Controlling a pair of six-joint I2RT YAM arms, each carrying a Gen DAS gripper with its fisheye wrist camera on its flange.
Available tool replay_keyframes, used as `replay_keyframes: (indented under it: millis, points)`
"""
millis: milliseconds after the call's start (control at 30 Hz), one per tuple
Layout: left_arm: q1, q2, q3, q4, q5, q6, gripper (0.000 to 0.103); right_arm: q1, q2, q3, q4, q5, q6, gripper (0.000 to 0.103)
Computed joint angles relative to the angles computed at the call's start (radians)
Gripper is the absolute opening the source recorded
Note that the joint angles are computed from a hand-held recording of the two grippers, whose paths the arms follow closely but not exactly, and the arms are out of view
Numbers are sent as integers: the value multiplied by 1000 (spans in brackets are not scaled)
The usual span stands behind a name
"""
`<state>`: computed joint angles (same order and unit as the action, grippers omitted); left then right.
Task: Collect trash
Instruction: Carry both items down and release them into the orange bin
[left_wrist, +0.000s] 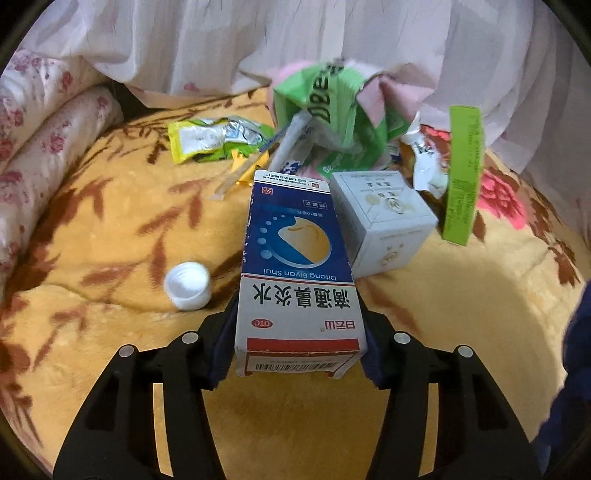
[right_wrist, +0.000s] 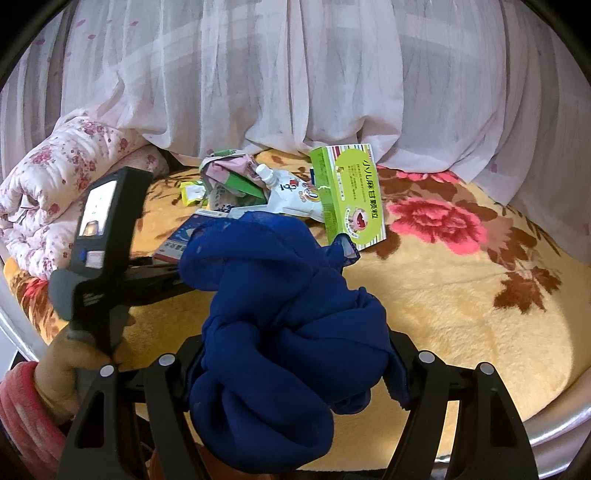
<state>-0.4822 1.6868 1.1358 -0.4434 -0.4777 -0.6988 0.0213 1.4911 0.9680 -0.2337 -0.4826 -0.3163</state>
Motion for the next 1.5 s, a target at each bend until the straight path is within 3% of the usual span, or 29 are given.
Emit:
replay_keyframes:
  millis: [333,567,767,1000,1233,1400,1500]
  points:
    - [-120,-309,-184,-96,-79,-73,54,35,-128,-70,-24,-6,-23,73]
    - [-330,-486,-262,-271,-192,-225,54,34,-244,-117,-97,-45,-84,73]
    - [-520,-556,-300,-424,-237,-387,54,20,-358,-179,-183,-72,-183,73]
    - [-697,-563,-354,-529,-172,-533,54,-6,-454,-256,-315,-93,-328,73]
    - [-773,-527,-456,-464,-22,-601,54,0,-452,-333,-362,-50,-418,73]
    - [-747,-468,-539,-324,104,-585,54,20,-400,-392,-347,4,-454,73]
    - [-691,-433,-595,-205,190,-538,54,69,-333,-437,-278,68,-436,74]
